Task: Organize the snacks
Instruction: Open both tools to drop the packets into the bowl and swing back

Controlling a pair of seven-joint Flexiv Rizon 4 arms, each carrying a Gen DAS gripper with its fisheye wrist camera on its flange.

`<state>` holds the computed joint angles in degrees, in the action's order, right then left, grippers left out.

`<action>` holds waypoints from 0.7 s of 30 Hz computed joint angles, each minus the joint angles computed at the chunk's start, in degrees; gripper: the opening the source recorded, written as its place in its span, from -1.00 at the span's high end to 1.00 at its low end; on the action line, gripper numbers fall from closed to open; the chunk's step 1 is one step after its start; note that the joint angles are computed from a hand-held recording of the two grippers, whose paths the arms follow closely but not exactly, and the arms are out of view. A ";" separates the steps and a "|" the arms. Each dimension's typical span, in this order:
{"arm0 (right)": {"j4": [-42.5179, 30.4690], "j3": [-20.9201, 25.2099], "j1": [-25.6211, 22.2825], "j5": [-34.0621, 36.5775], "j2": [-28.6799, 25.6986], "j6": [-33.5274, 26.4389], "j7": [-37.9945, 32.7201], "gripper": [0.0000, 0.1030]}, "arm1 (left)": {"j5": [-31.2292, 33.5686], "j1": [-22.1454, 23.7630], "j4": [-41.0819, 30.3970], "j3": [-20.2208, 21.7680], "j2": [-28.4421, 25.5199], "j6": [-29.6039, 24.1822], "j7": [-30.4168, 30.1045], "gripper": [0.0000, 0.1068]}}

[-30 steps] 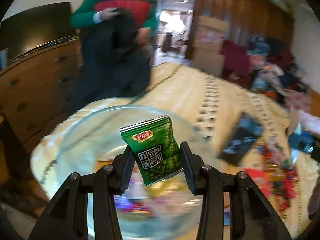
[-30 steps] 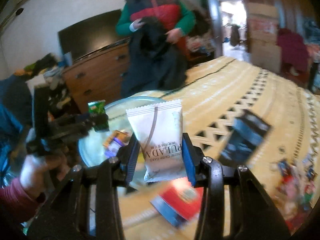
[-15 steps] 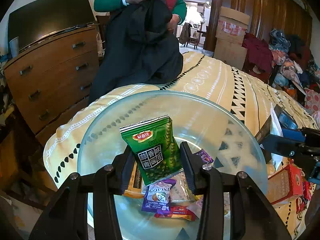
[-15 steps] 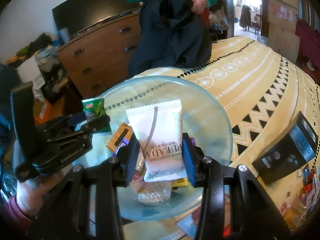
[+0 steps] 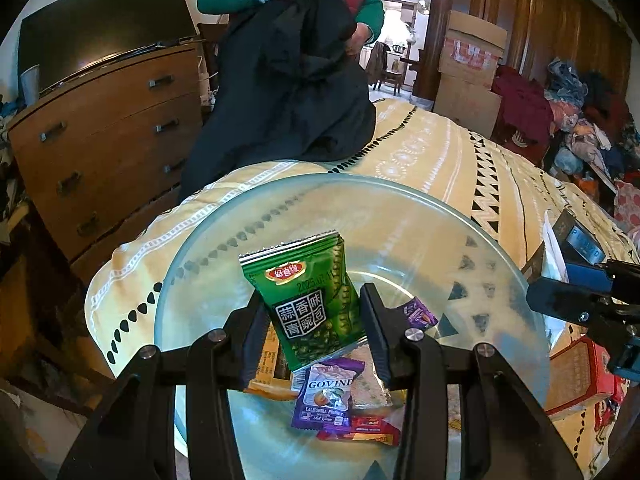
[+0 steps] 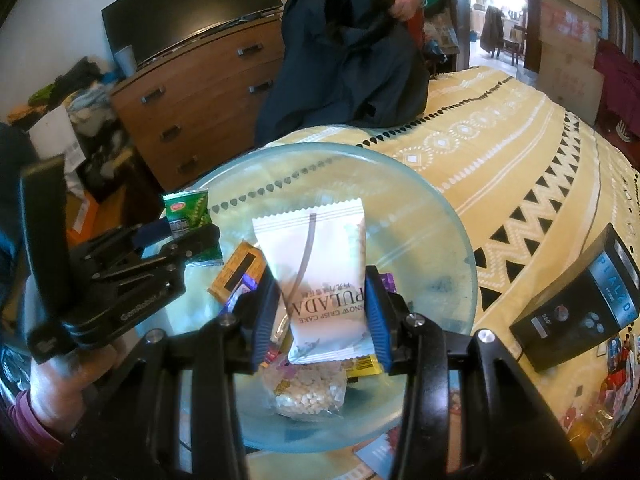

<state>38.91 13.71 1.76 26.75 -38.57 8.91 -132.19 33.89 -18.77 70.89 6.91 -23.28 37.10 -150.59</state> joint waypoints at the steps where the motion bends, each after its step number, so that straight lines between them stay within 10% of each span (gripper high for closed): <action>1: 0.10 -0.15 0.22 -0.35 0.05 -0.04 -0.13 0.04 | 0.21 -0.18 -0.39 0.11 -0.16 -0.69 -0.19 -0.05; 4: 2.15 -0.34 0.34 -0.70 1.21 2.51 -1.37 -0.42 | 0.88 -0.68 -1.60 0.23 -0.66 -2.50 -0.06 -0.45; 11: 4.40 2.25 -5.76 6.72 4.33 4.18 -4.00 -0.41 | 5.35 -3.80 -4.24 1.04 -1.15 -5.29 -1.71 -0.45; 15: 15.43 4.10 -14.84 18.64 12.46 12.69 -16.27 -0.42 | 22.76 -12.63 -7.54 3.23 -0.09 -6.50 -8.93 -0.46; 18: 23.99 3.32 -21.83 30.00 17.85 21.68 -24.97 -1.00 | 35.49 -19.56 -12.04 3.47 -1.45 -10.07 -13.54 -0.93; 21: 30.12 0.20 -24.56 35.69 19.98 30.08 -29.36 -1.00 | 40.25 -21.90 -16.09 2.04 -4.10 -6.86 -16.13 -0.93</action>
